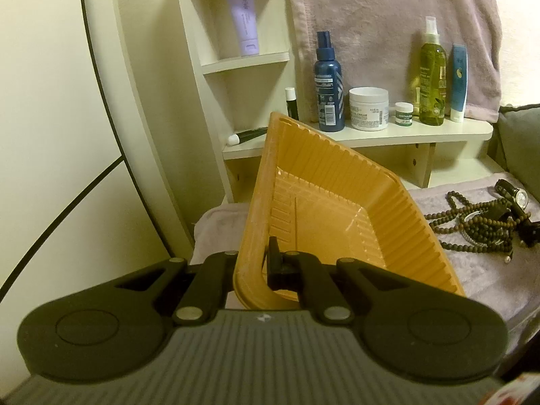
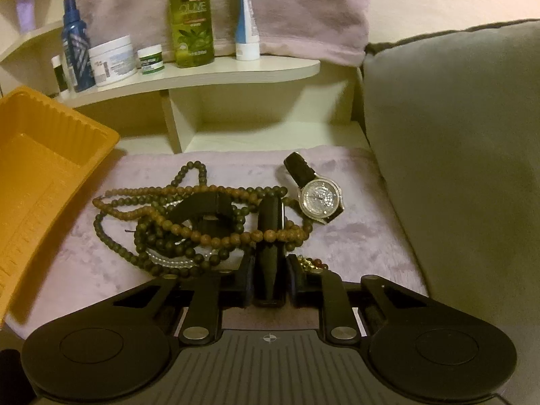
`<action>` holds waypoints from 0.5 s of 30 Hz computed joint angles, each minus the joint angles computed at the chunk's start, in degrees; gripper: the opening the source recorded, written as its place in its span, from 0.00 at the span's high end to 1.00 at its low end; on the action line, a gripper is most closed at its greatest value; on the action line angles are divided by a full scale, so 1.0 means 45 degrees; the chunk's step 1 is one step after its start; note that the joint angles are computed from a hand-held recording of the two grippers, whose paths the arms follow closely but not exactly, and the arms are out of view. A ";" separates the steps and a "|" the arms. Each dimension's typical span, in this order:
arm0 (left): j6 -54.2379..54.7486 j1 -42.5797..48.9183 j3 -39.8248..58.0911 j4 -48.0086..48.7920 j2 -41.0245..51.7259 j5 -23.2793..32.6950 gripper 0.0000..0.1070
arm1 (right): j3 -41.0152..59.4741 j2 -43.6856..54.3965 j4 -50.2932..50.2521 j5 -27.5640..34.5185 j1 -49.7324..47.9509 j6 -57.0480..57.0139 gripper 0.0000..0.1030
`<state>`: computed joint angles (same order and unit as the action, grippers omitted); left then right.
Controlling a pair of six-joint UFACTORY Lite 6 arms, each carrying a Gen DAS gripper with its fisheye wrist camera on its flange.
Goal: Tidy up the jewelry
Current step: 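Grasp the black cylinder with the right tool while the left tool holds the tray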
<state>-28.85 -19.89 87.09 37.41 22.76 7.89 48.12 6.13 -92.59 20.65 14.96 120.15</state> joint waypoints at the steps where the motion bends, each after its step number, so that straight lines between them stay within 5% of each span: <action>1: -0.0003 -0.0001 0.0005 -0.0001 0.0009 -0.0003 0.96 | -0.0080 -0.0173 0.0444 -0.0059 0.0024 -0.0416 0.81; 7: 0.0475 0.0013 0.0060 -0.0503 0.0041 0.0056 0.96 | -0.1007 -0.1597 0.3247 -0.0086 0.0351 -0.2696 0.81; 15: 0.1245 0.0067 0.0016 -0.1271 -0.0012 0.0018 0.97 | -0.2569 -0.3720 0.3804 0.0534 0.1252 -0.2013 0.81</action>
<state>-23.25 -19.58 87.16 31.69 22.70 7.97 36.56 -10.61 -75.48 23.06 20.60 111.09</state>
